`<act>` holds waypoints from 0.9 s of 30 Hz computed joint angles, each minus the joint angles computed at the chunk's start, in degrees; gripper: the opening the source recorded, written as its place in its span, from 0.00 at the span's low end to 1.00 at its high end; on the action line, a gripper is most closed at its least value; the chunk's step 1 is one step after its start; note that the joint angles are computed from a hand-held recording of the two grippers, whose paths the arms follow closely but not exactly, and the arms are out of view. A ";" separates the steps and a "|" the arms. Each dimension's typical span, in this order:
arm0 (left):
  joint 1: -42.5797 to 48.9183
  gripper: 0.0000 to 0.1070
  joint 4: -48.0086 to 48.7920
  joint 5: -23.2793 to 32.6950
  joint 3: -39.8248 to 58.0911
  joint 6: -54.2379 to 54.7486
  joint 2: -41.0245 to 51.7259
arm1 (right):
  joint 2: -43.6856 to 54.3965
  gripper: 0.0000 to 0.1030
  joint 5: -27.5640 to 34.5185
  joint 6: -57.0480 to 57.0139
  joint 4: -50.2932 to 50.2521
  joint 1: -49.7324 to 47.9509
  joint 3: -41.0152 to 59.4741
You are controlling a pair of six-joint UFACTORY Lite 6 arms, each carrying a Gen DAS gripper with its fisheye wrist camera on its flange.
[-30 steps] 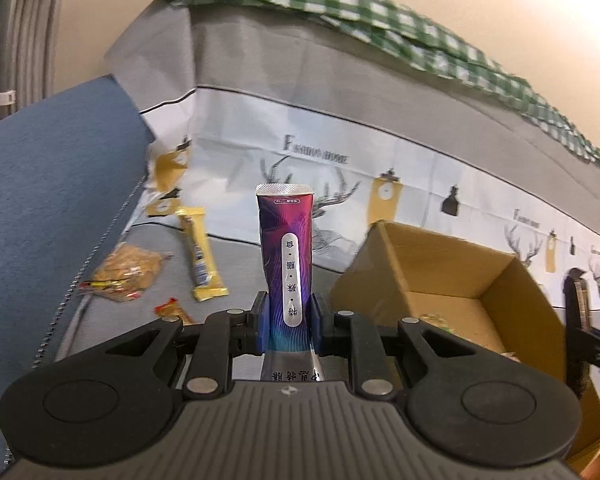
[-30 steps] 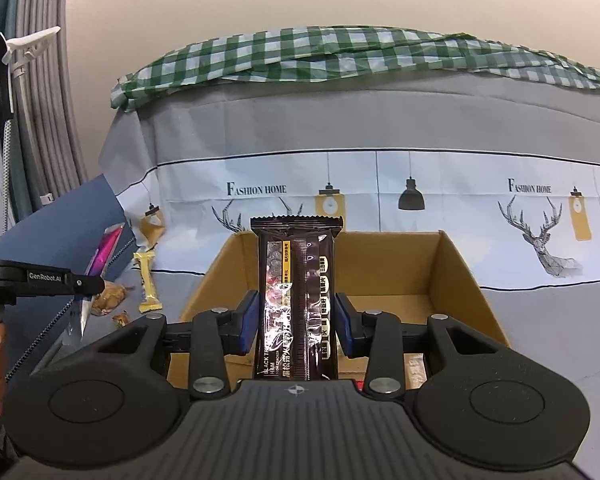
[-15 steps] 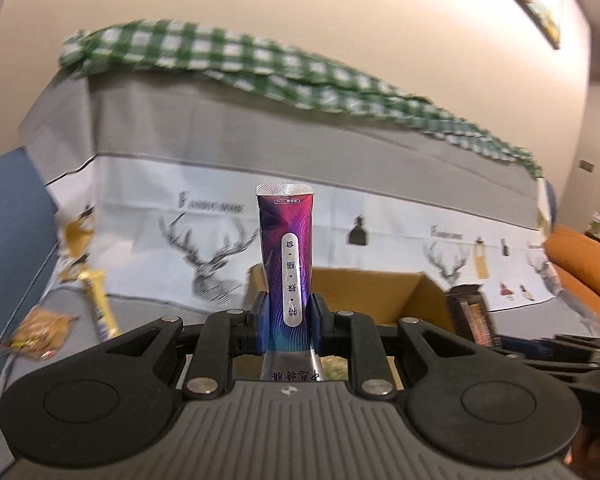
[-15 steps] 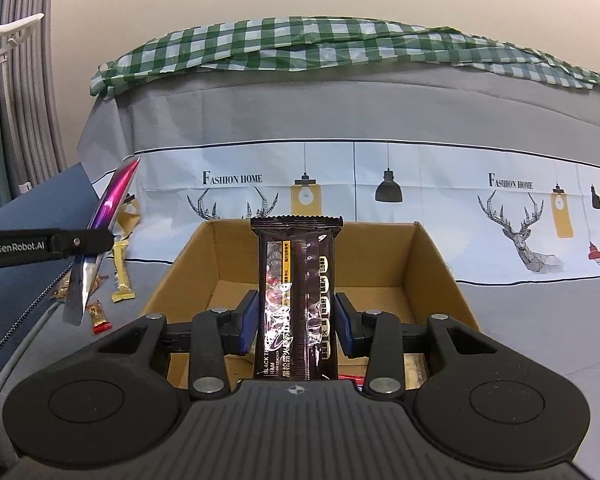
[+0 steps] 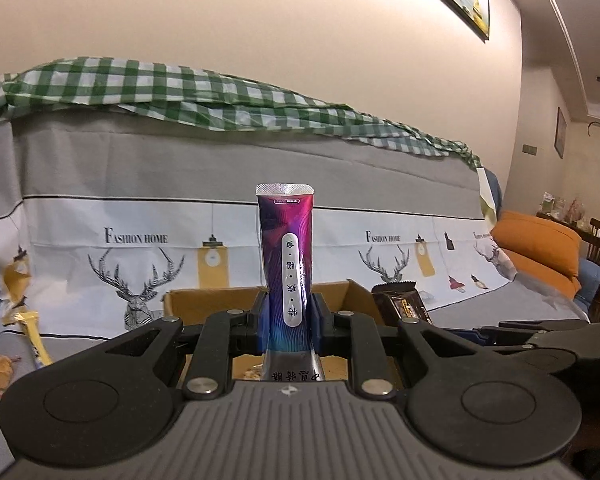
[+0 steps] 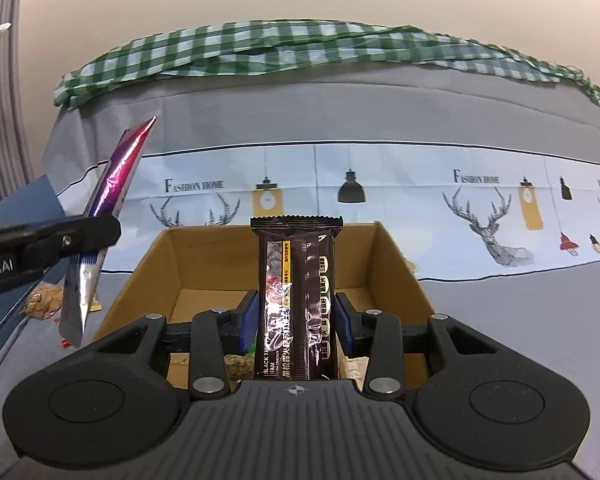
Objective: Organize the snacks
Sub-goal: 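Lift and carry the purple pack and chocolate bar over the cardboard box with both tools, then open both tools to drop the purple pack and chocolate bar into the box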
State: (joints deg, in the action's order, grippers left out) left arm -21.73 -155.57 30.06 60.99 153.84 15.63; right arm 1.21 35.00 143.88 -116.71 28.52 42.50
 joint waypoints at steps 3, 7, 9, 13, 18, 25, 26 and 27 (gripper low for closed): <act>-0.32 0.21 0.05 -0.03 0.61 -0.49 0.69 | 0.08 0.39 0.23 -0.08 0.79 -0.17 -0.06; -0.35 0.21 0.49 -0.31 1.50 -1.93 1.65 | 0.23 0.39 0.32 -0.17 1.22 -0.30 0.00; -0.38 0.21 0.73 -0.55 2.07 -2.77 2.15 | 0.36 0.39 0.51 -0.17 1.27 -0.19 0.05; -0.19 0.21 1.48 -0.90 3.02 -4.08 2.91 | 0.61 0.39 0.70 -0.39 1.40 -0.08 0.32; -0.28 0.21 1.78 -1.00 3.57 -4.79 3.32 | 0.82 0.39 1.19 -0.35 1.70 0.26 0.39; -0.62 0.21 1.60 -0.92 3.86 -5.26 3.72 | 0.91 0.39 1.92 -0.49 2.18 0.79 0.31; -0.65 0.21 1.66 -0.90 3.96 -5.40 3.81 | 0.94 0.39 2.00 -0.50 2.21 0.87 0.31; -0.69 0.21 1.59 -0.87 4.04 -5.39 3.89 | 0.95 0.39 2.07 -0.56 2.28 0.95 0.29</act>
State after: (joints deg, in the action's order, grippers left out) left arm -22.41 -153.97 29.19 65.04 148.45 19.52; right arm 2.16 37.07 143.32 -114.43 29.47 42.79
